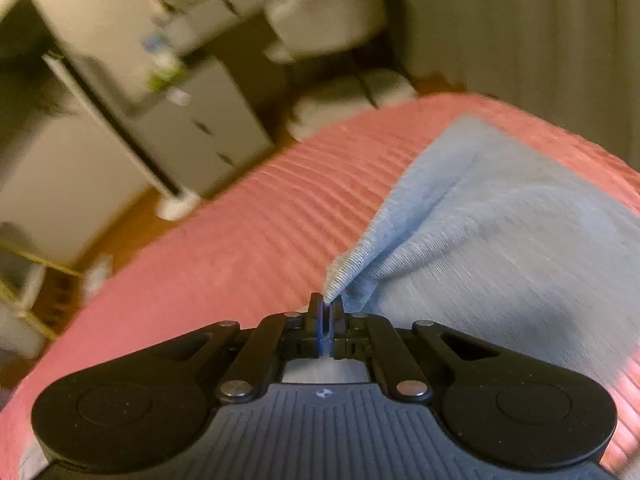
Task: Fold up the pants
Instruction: 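Grasp the grey sweatpants leg with the right gripper, then grasp the sweatpants waistband with the left gripper while the right gripper regrips the leg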
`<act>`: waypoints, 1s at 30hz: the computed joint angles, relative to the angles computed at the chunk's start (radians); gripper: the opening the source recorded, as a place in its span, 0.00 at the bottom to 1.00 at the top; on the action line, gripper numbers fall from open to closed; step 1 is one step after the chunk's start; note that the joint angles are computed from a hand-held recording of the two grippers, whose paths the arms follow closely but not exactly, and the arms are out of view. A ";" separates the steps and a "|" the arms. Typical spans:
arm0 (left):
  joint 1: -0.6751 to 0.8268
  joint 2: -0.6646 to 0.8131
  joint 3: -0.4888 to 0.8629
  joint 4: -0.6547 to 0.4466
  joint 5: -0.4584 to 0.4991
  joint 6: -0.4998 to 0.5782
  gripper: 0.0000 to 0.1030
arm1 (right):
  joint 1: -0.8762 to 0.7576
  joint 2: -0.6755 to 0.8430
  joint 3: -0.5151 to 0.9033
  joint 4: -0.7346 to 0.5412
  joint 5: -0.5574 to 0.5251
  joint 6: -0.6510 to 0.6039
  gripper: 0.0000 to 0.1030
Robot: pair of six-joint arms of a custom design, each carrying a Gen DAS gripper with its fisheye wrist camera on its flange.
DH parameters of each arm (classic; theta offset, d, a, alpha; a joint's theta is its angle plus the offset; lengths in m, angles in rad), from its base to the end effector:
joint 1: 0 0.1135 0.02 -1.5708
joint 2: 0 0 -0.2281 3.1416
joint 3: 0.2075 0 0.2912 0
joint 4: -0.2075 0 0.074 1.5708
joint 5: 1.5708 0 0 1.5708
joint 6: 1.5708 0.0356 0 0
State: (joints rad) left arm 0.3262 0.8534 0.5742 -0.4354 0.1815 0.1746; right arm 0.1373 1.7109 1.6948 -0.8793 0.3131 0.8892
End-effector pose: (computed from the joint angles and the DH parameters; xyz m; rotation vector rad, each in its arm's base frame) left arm 0.2321 0.0717 0.1931 -0.0779 2.2705 0.0565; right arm 0.4029 0.0446 0.3106 1.0073 2.1886 0.0840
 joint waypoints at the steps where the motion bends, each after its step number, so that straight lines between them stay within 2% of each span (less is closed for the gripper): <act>1: 0.006 -0.011 -0.003 0.007 0.000 -0.007 1.00 | 0.053 -0.126 -0.122 0.009 0.045 0.006 0.02; 3: 0.021 -0.037 -0.013 0.023 0.008 -0.028 1.00 | 0.208 -0.374 -0.342 -0.028 0.142 0.085 0.02; 4: 0.032 -0.047 -0.013 0.024 0.016 -0.041 1.00 | 0.281 -0.468 -0.420 -0.066 0.171 0.165 0.02; 7: 0.065 -0.045 0.003 -0.003 0.060 -0.061 1.00 | 0.609 -0.676 -0.586 -0.271 0.262 0.553 0.02; 8: 0.069 -0.035 0.014 -0.016 0.064 -0.063 1.00 | 0.691 -0.692 -0.608 -0.318 0.275 0.630 0.02; 11: 0.072 -0.014 0.046 -0.068 0.067 -0.057 1.00 | 0.816 -0.647 -0.624 -0.444 0.237 0.748 0.01; 13: 0.070 -0.016 0.057 -0.100 0.053 -0.063 1.00 | 0.834 -0.667 -0.599 -0.481 0.305 0.831 0.06; 15: 0.081 -0.026 0.054 -0.113 0.056 -0.040 1.00 | 0.873 -0.612 -0.510 -0.587 0.471 0.929 0.24; 16: 0.078 -0.030 0.055 -0.118 0.048 -0.032 1.00 | 0.873 -0.565 -0.459 -0.637 0.538 0.960 0.53; 17: 0.078 -0.035 0.054 -0.122 0.047 -0.028 1.00 | 0.852 -0.519 -0.412 -0.671 0.589 0.962 0.84; 19: 0.086 -0.024 0.065 -0.129 0.059 -0.028 1.00 | 0.793 -0.428 -0.353 -0.663 0.663 0.897 0.84; 22: 0.102 0.026 0.126 -0.172 0.082 -0.002 1.00 | 0.691 -0.410 -0.393 -0.466 0.594 0.639 0.84; 24: 0.122 0.068 0.188 -0.196 0.117 0.007 1.00 | 0.685 -0.404 -0.448 -0.397 0.568 0.587 0.84; 27: 0.140 0.136 0.256 -0.111 0.176 -0.058 1.00 | 0.660 -0.380 -0.492 -0.407 0.549 0.545 0.84; 30: 0.062 0.374 0.469 -0.106 0.077 -0.107 1.00 | 0.632 -0.351 -0.465 -0.407 0.541 0.460 0.84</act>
